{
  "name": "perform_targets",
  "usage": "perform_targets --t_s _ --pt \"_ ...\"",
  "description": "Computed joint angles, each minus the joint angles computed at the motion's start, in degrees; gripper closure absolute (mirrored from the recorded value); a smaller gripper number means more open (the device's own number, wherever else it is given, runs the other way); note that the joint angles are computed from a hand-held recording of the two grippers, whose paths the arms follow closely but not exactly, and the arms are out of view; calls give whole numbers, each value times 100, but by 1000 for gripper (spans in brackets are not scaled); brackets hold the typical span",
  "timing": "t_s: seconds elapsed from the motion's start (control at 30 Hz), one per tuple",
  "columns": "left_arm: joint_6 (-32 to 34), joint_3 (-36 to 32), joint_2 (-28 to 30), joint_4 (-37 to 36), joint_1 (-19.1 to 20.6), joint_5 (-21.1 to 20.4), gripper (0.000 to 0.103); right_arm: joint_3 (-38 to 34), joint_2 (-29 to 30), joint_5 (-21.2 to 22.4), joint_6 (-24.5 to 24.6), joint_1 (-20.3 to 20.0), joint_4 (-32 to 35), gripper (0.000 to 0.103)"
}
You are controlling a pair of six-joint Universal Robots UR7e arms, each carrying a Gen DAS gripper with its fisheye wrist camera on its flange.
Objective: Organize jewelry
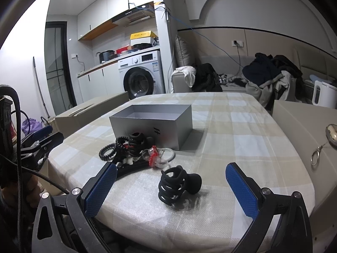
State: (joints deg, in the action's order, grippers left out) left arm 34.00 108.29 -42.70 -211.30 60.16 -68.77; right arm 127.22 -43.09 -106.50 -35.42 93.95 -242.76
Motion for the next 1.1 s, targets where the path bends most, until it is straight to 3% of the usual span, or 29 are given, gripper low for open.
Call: perform_targets --t_s 0.93,1.1 --pt "-76 -24 27 62 -7 27 1 87 -156 158 134 15 496 0" --pt "-84 -32 32 74 -5 43 1 93 -258 173 246 -11 728 7"
